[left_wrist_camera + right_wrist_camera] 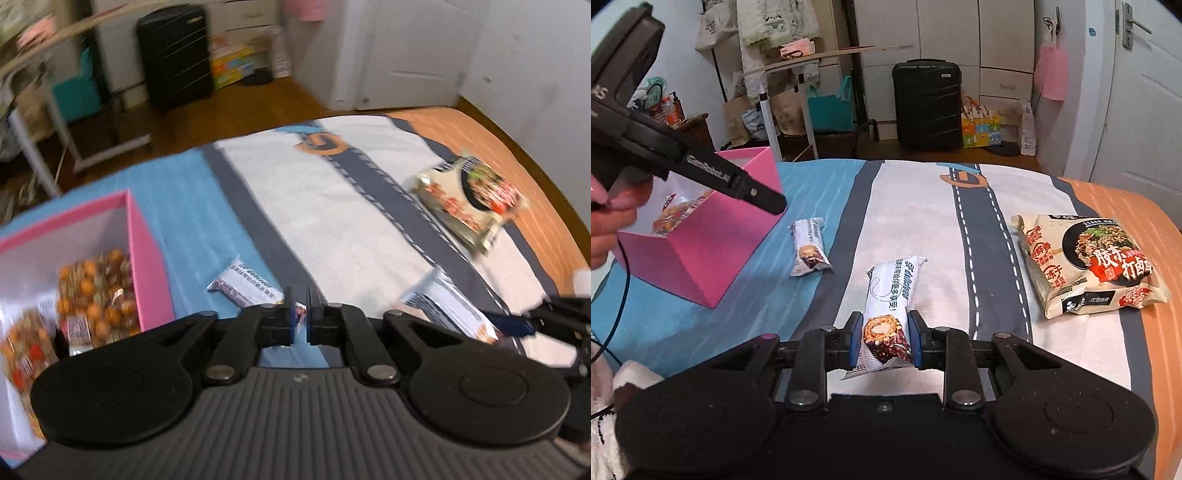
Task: Organize snacks
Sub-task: 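Close the left tool on the white bar while the right tool holds the chocolate bar, then carry the white bar with the left tool into the pink box and release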
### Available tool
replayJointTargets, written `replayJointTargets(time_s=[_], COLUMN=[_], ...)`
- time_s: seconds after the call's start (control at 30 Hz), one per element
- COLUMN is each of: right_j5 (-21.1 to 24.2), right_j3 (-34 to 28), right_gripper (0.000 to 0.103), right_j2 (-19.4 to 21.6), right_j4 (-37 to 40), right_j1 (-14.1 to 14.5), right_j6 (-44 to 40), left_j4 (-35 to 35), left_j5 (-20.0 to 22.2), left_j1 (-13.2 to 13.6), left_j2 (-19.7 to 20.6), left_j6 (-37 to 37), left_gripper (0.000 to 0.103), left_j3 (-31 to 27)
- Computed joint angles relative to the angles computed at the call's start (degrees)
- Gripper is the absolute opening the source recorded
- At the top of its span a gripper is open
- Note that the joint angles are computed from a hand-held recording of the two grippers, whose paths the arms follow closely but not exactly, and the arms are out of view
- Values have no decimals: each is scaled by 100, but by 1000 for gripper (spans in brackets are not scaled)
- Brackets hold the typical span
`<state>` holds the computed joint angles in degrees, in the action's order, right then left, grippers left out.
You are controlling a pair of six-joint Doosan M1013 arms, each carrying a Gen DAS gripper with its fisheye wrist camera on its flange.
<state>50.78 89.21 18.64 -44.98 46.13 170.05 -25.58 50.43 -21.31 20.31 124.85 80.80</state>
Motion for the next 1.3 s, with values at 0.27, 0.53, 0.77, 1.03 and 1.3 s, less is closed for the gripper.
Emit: replayJointTargets(time_s=[0.27, 0.53, 0.77, 1.03, 1.3], right_j5=[-74, -241, -194, -14, -57], right_j3=[11, 145, 181, 110, 9], right_gripper=[30, 30, 30, 30, 30], right_j2=[44, 40, 16, -78, -120], right_j4=[-40, -204, 27, 411, 551], right_j1=[-41, -82, -126, -132, -70], right_j6=[-2, 362, 320, 215, 147], left_j4=[474, 1603, 1689, 1370, 873], left_j5=[-14, -347, -826, -533, -168], left_j1=[-96, -420, -421, -252, -59], left_j2=[343, 548, 474, 160, -325], left_j6=[-1550, -2923, -2671, -2093, -1231], left_gripper=[55, 68, 28, 26, 26], left_j3=[-98, -36, 156, 294, 526])
